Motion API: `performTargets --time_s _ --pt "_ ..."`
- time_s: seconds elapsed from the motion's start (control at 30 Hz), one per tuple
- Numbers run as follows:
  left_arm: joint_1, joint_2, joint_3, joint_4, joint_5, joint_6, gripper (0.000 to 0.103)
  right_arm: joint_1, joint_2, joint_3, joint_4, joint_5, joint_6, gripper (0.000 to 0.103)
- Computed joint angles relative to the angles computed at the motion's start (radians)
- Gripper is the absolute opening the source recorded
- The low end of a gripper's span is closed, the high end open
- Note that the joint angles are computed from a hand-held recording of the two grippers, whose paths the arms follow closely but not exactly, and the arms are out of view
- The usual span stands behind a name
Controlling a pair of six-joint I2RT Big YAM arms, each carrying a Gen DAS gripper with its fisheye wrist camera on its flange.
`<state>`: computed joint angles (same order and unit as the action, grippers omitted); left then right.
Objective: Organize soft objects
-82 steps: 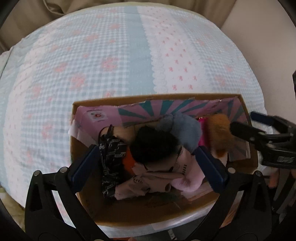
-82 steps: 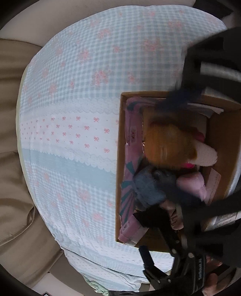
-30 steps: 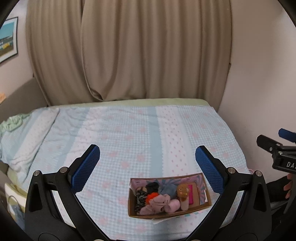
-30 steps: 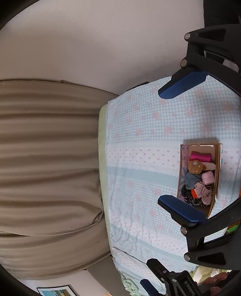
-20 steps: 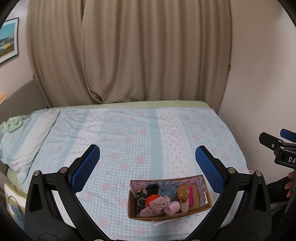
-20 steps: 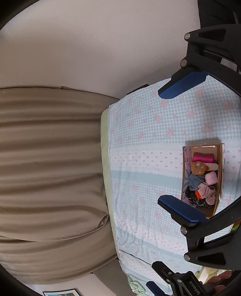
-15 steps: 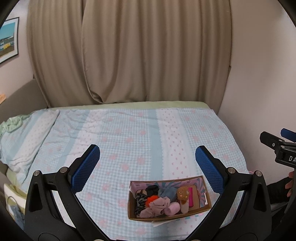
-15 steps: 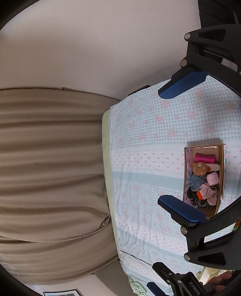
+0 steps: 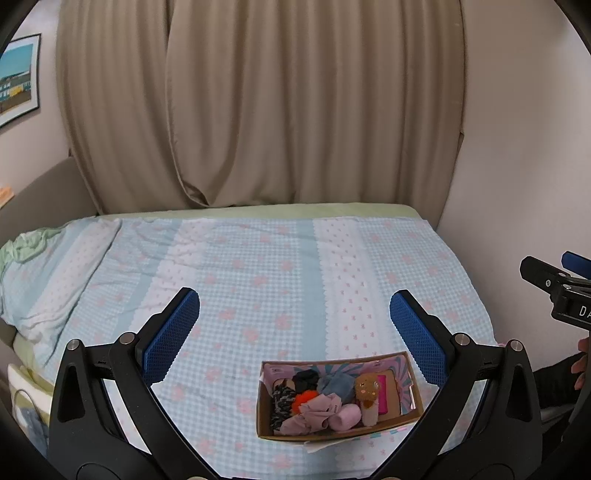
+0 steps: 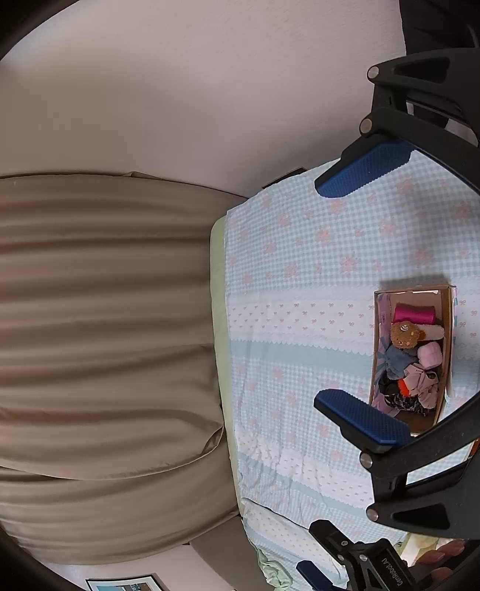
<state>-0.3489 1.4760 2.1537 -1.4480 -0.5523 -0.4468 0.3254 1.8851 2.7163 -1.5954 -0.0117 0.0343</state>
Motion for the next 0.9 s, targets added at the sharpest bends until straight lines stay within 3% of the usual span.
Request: performTargets --time_s 0.9 --pt "-0.019 0.012 0.021 -0.025 -0.02 -0.026 0.103 -0.005 0.014 0.024 -0.01 -0.014 -0.011 0.103"
